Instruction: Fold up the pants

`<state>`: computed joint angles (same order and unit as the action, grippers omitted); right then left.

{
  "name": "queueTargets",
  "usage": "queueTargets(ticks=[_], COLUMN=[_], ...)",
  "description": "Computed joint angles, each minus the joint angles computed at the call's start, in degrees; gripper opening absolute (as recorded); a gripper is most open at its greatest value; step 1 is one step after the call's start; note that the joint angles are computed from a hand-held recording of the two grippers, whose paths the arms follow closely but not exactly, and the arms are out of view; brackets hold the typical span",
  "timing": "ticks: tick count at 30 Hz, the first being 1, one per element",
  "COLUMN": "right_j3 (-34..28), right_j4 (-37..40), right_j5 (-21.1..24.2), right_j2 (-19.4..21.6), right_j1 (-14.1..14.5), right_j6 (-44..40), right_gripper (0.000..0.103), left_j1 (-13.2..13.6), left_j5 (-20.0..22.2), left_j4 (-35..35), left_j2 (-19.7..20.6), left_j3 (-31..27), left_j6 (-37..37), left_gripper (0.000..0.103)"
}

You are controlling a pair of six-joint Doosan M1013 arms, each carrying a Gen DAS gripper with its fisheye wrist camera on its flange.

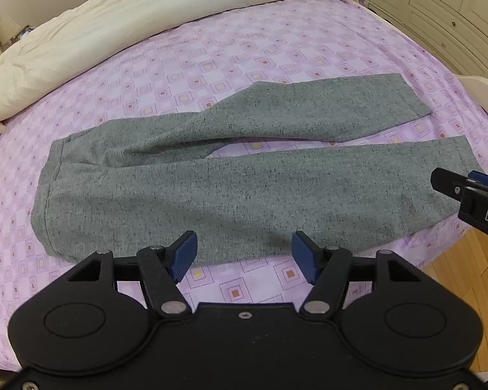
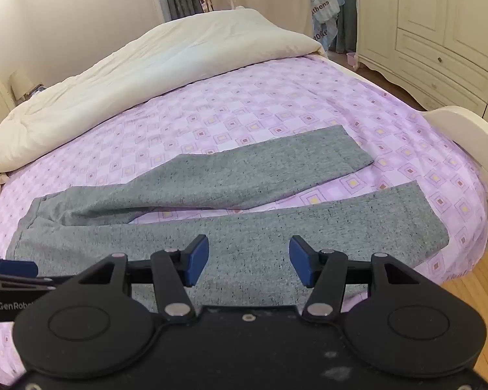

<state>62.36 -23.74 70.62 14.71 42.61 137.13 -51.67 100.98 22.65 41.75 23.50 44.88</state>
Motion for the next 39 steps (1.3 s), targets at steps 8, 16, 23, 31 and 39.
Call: queueTargets(ticks=[8,16,23,31,39], right_j3=[-0.1,0.4,0.4,0.6,0.7], right_j4=[-0.6,0.1,0.5,0.9,1.0], right_j5=[0.1,-0.2,-0.1,-0.5,-0.5], right_j2=[0.2,-0.1,-0.1,-0.3,-0.3], right_j1=[0.4,0.3,0.2,0.0,0.0], right_j6=[0.8,0.7,0.9,0.6,0.6], right_gripper=[0.058,0.058,0.058,0.058,0.058], left_j1=[0.0,0.1,0.1,0.0,0.0], left_j5=[0.6,1.1,1.0,1.0,0.7], left_j4=[0.0,-0.6,-0.7,-0.8,-0.7], left_j2=[0.0,0.4,0.4,0.4,0.3], left_j3=[0.0,-0.5,-0.5,-0.5,-0.1], left_j6=[-0.1,-0.1,-0.1,-0.2,-0.3], left_gripper=[0.066,0.066,0.066,0.066,0.066])
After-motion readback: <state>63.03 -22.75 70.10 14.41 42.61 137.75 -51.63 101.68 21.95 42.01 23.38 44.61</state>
